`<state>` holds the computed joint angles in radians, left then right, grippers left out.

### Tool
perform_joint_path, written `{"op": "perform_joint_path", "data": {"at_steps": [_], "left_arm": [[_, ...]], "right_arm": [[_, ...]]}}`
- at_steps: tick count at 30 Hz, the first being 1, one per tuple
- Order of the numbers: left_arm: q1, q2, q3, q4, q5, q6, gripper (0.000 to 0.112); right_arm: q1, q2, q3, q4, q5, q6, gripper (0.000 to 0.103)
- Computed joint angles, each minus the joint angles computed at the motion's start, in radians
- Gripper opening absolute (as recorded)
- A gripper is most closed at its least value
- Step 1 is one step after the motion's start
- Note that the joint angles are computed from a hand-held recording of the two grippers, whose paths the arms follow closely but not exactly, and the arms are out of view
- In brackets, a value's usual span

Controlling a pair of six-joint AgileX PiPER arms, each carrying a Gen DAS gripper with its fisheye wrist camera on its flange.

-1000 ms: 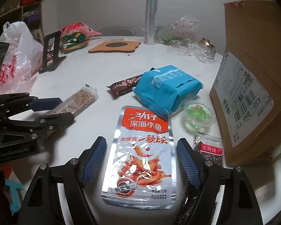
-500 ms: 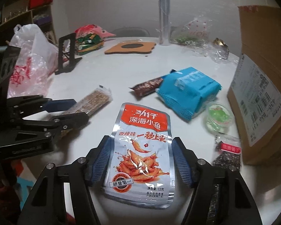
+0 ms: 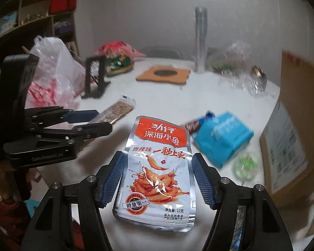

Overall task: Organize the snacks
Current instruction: 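Carry both packets over the cardboard box and open both tools to drop them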

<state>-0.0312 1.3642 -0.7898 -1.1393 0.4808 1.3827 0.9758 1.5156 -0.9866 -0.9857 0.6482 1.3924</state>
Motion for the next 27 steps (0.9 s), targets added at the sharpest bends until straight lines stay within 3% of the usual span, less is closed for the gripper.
{"op": "perform_joint_path", "data": {"at_steps": [5, 11, 15, 18, 20, 22, 27], "left_arm": [[-0.042, -0.058, -0.084, 0.079, 0.018, -0.110, 0.040], [-0.190, -0.078, -0.248, 0.284, -0.006, -0.356, 0.040], [-0.334, -0.047, -0.388, 0.452, -0.006, -0.533, 0.040], [-0.433, 0.023, -0.531, 0.555, 0.043, -0.638, 0.040], [-0.506, 0.082, -0.627, 0.663, 0.059, -0.735, 0.040], [-0.553, 0.164, -0.752, 0.675, 0.138, -0.758, 0.040], [-0.677, 0.322, -0.983, 0.821, 0.252, -0.889, 0.040]], "right_arm": [[0.020, -0.085, -0.065, 0.001, 0.066, -0.116, 0.063], [0.031, -0.207, -0.130, -0.007, 0.177, -0.234, 0.063], [0.008, -0.319, -0.144, -0.017, 0.268, -0.300, 0.063], [-0.047, -0.394, -0.132, 0.002, 0.293, -0.342, 0.063], [-0.106, -0.446, -0.105, 0.020, 0.298, -0.365, 0.063], [-0.174, -0.485, -0.078, 0.057, 0.283, -0.401, 0.063], [-0.401, -0.547, -0.003, 0.224, 0.185, -0.571, 0.063]]}}
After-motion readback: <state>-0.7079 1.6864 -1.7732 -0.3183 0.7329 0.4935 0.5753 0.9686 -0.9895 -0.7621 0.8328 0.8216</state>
